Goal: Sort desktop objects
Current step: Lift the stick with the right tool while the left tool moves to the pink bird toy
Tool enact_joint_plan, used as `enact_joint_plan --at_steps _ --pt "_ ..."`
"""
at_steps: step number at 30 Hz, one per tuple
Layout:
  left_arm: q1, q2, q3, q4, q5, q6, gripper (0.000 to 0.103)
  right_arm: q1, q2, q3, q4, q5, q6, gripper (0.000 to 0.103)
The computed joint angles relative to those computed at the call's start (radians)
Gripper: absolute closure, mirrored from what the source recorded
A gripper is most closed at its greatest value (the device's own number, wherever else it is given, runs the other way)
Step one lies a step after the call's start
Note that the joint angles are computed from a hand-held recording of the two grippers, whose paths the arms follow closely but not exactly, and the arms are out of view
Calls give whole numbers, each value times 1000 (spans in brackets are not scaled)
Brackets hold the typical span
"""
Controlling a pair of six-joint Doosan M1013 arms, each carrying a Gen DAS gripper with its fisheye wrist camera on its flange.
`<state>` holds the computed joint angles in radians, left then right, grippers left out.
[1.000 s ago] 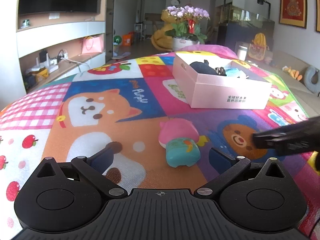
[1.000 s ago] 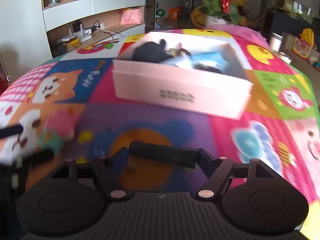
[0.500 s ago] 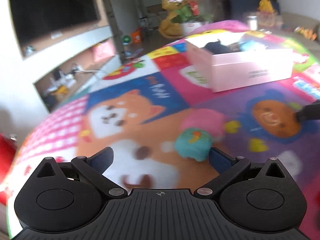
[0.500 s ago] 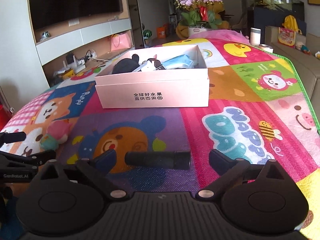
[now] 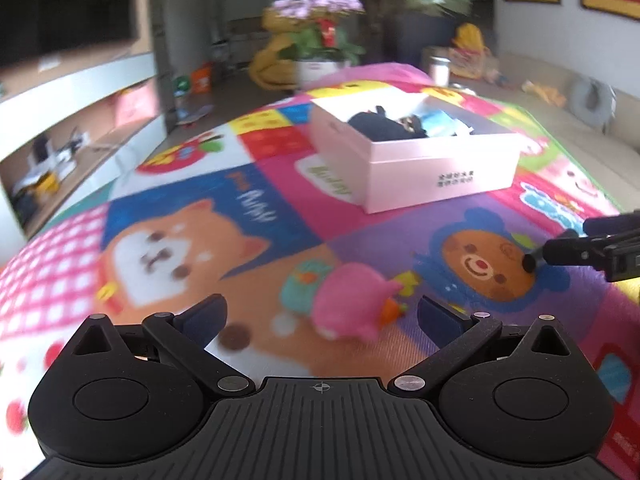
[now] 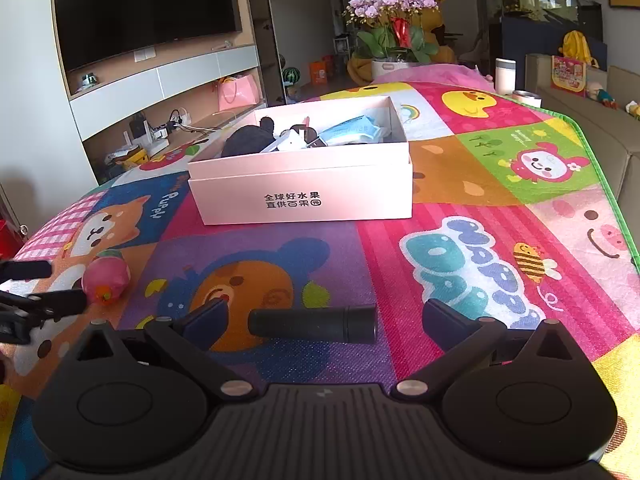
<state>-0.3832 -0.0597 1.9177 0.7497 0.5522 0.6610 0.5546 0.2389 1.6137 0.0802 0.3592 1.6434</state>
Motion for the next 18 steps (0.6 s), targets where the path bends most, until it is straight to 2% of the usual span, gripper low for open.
enact_joint_plan --at_steps 3,5,10,12,14,15,17,18 --pt "27 30 -19 -127 -50 124 0 3 -1 1 -37 -3 38 0" --pt "35 39 -27 -217 -55 210 0 4 -1 1 -49 -5 49 0" --pt "2 13 2 -336 -97 357 0 4 0 1 -38 -4 42 0" --pt "-28 5 10 -257 -74 262 0 6 0 -1 -51 8 38 0" --pt "-58 8 9 -139 -10 97 0 20 0 -6 -174 39 123 0" --pt "-69 9 11 -82 13 20 0 24 -2 -4 -188 50 116 0" --pt "-81 8 14 7 40 -96 0 19 -9 4 -130 48 38 0" --pt "-79 8 12 7 48 -108 0 19 -11 8 -124 41 29 0"
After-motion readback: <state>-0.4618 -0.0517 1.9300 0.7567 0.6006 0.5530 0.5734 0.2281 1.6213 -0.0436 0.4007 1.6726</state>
